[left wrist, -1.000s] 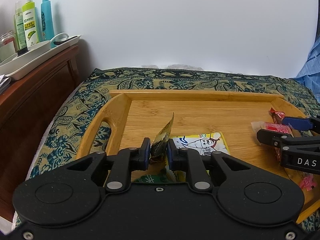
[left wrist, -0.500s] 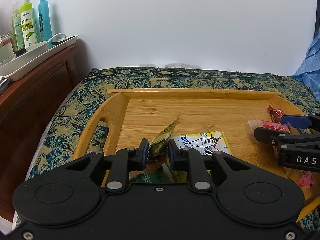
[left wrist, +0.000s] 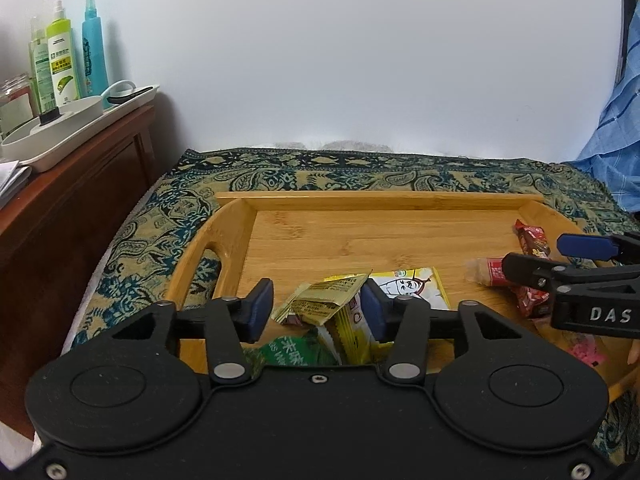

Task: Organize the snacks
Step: 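Open both grippers to drop the snacks onto the tray, then grasp gold-dotted candy pack with left gripper while right grasps white candy bag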

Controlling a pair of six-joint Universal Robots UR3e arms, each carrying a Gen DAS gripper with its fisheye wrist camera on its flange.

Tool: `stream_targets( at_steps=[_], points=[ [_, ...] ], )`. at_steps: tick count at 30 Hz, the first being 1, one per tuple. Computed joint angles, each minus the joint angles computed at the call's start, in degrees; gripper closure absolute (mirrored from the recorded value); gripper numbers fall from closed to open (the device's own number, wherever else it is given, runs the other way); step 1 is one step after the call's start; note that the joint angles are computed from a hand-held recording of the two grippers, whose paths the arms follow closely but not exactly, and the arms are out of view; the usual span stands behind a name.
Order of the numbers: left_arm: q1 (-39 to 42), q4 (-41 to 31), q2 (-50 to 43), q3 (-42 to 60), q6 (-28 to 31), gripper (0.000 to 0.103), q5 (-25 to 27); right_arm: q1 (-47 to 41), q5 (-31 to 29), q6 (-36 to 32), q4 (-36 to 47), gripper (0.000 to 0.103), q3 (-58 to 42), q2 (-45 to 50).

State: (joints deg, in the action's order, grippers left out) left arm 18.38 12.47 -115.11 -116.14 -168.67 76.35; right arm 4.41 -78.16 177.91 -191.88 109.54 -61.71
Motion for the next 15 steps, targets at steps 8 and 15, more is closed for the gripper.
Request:
stream_targets(
  at_steps=[8, 15],
  points=[
    [4.4, 4.4, 9.6, -12.5, 2.3, 0.032, -4.9, -0.7, 0.1, 1.7, -5.5, 0.013, 11.3, -9.1],
    [10.2, 8.6, 20.8, -26.3, 5.7, 0.015, -11.8, -0.5, 0.4, 3.6, -12.4, 0.011, 22.1, -17.4]
  ],
)
